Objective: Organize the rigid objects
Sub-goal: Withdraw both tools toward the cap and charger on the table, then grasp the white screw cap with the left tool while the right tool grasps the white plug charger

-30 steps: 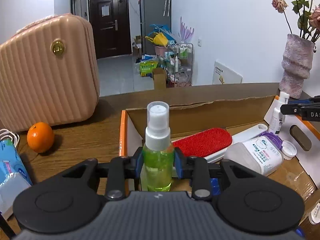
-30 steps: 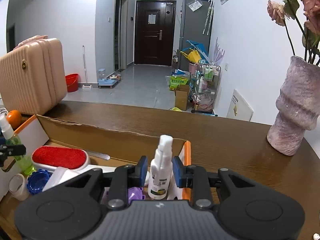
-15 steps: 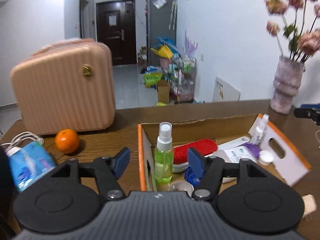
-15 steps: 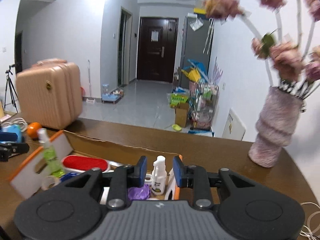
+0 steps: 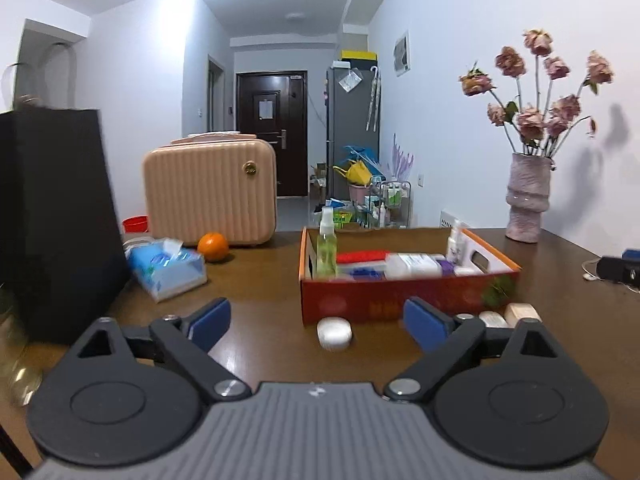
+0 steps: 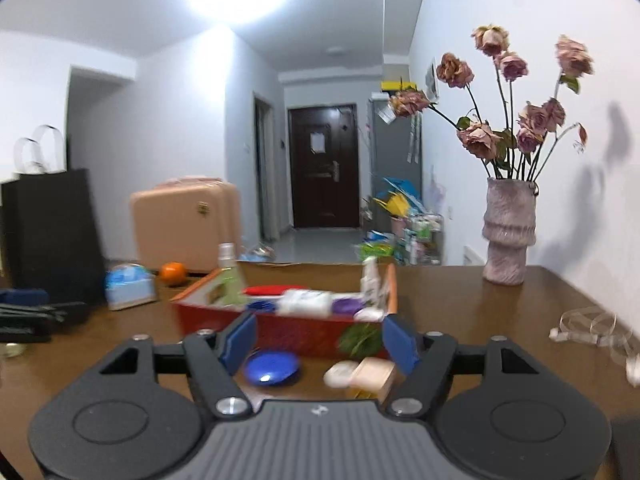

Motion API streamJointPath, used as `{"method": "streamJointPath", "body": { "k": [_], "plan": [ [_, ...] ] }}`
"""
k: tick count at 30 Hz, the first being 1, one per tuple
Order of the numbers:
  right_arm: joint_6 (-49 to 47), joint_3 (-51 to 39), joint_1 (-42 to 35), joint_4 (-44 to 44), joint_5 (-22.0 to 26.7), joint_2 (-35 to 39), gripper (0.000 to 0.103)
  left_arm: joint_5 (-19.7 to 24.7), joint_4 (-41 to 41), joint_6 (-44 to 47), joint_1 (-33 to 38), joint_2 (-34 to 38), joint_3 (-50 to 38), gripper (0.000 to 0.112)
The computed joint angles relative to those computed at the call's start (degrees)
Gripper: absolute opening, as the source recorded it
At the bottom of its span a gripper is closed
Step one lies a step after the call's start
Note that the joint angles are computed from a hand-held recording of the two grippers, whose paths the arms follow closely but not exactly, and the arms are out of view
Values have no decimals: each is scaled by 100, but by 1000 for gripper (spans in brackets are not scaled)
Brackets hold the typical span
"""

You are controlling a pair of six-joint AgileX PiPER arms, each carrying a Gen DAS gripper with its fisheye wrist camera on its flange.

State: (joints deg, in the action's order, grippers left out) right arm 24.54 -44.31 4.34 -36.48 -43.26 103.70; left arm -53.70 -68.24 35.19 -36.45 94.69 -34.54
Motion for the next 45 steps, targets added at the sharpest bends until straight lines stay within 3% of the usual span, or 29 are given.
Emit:
{"method": "streamJointPath", "body": {
  "k": [2,4,9,14,20,25,31,36,41,45],
  "plan": [
    [-383,993,-178,101,-827,-224,77,-554,-525,-266,-814,-10,416,98],
    [-598,1753,-326,64,-1303,-339,79,-831,-959,-375,-1520,13,735,98],
    [-1043,2728,-246,198,-1649,-432,79,-1172,-1925,-684,-2638,112,987,98],
    [-1268,3157,-410,195,-1973,-669,81,-1321,-1874,-562,-2718,53,887,99],
    [-1034,2828,-400,351,-1606,-631,82,-957,-1660,-661,-2429,105,890,99],
    [-954,2273,-155,639,-1009,-485,82,-567,-1067,-755,-1745,50,965,100],
    [-728,1157,35,854,-142,-36,81,587,809,-475,283,336,332,101],
    [-91,-16,141,664,585,658,80,2039,1896,-330,1751,840,-828,101],
    [428,-1240,217,457,1260,1335,79,3109,1883,280,2394,1756,-2337,101],
    [964,-1945,204,74,1669,1677,77,3826,994,1249,2669,2572,-3585,97]
  ]
}}
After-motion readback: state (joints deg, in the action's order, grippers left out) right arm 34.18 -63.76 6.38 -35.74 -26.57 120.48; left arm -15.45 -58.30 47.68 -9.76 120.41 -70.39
